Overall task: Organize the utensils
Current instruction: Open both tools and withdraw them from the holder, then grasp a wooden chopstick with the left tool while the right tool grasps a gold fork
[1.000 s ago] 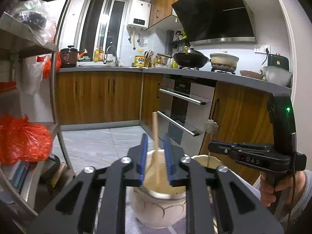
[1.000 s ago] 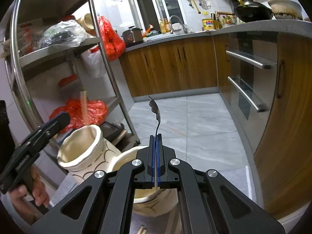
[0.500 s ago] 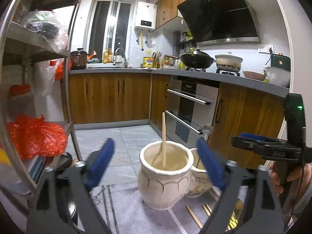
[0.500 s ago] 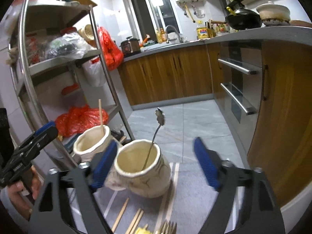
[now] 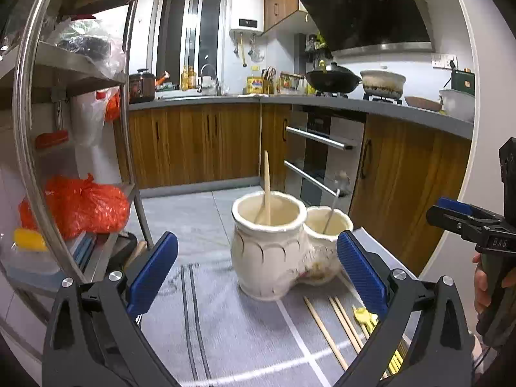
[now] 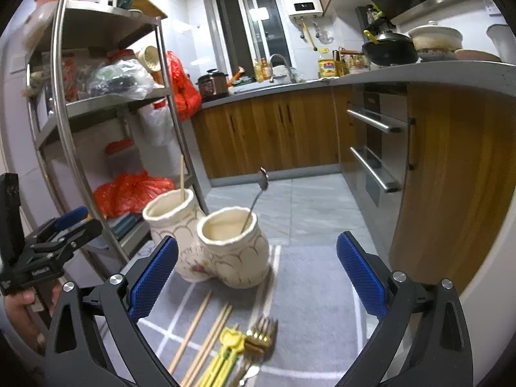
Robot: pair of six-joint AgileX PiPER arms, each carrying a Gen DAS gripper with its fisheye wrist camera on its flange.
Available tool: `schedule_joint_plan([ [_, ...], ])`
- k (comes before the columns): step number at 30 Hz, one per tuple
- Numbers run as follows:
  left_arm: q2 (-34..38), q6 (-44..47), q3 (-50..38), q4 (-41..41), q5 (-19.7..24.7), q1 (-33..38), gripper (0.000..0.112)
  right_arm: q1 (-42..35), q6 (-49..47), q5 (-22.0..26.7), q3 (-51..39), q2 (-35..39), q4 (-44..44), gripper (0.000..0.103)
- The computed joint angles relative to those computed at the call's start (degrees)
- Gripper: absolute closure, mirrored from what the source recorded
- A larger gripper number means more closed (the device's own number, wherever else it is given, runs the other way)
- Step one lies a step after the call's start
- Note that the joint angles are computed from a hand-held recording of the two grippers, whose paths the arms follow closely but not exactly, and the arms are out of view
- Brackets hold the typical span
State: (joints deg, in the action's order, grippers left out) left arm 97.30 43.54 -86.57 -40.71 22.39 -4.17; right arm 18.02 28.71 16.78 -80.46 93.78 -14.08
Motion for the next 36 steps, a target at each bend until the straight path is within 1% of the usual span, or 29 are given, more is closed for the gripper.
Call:
schedule_joint_plan([
  [4, -1.8, -2.1, 3.8, 2.4, 0.2, -0.7, 0.015, -0.1, 0.3, 0.5, 3.4, -1.6, 0.9, 0.005],
  [7, -2.5, -2.2, 6.2, 2.9, 0.2, -1.3, 0.015, 0.6, 3.4, 1.6, 5.3, -2.0, -2.2, 0.005],
  [10, -3.4, -0.9, 9.4, 1.5, -0.3, -1.7, 0.015, 1.5, 5.8, 2.0, 7.2, -2.3, -4.8, 0.005],
  [13, -3.6, 0.3, 11.8, 0.4, 0.4, -2.0, 0.015, 2.1, 7.2, 2.6, 8.6, -2.0, -6.1, 0.005],
  [15, -3.6, 0.0, 13.2, 1.9, -0.3, -2.9, 0.015, 2.3, 7.0, 3.0, 9.2, -1.4, -5.9, 0.005],
  [17, -3.3, -2.3, 14.0, 4.9, -1.0, -4.0, 0.015, 2.4, 6.9, 3.6, 9.3, -0.6, -5.9, 0.005],
  [22, -1.7, -3.6, 14.1, 6.9, -0.3, -5.0, 0.015, 2.0, 2.9, 6.1, 8.1, 2.0, -2.1, 0.005],
  [24, -1.1, -4.3, 13.8, 7.7, 0.2, -5.1, 0.015, 1.5, -1.4, 6.7, 7.4, 2.9, 2.3, 0.007],
  [27, -0.4, -5.7, 13.2, 9.4, 1.1, -5.7, 0.015, 1.4, -4.9, 7.9, 6.0, 4.1, 5.5, 0.01],
  [28, -0.3, -5.6, 13.2, 9.4, 1.4, -5.8, 0.015, 1.4, -6.6, 8.8, 5.2, 4.7, 7.1, 0.017],
  [29, -0.3, -5.8, 13.1, 9.7, 1.4, -5.9, 0.015, 1.5, -7.8, 9.8, 4.3, 5.4, 8.4, 0.022],
  [32, -0.2, -7.3, 13.0, 11.8, 1.4, -6.6, 0.015, 1.2, -14.1, 12.2, 2.4, 7.0, 15.6, 0.047],
  [33, -0.2, -7.8, 13.1, 12.4, 1.5, -6.8, 0.015, 1.2, -15.1, 12.7, 2.1, 7.3, 16.8, 0.051],
  [35, -0.1, -9.0, 13.1, 14.0, 1.6, -7.1, 0.015, 1.4, -17.0, 13.8, 1.6, 7.7, 18.8, 0.063],
  [36, -0.1, -9.4, 13.2, 14.6, 1.7, -7.3, 0.015, 1.7, -16.6, 14.3, 1.4, 7.9, 18.6, 0.065],
])
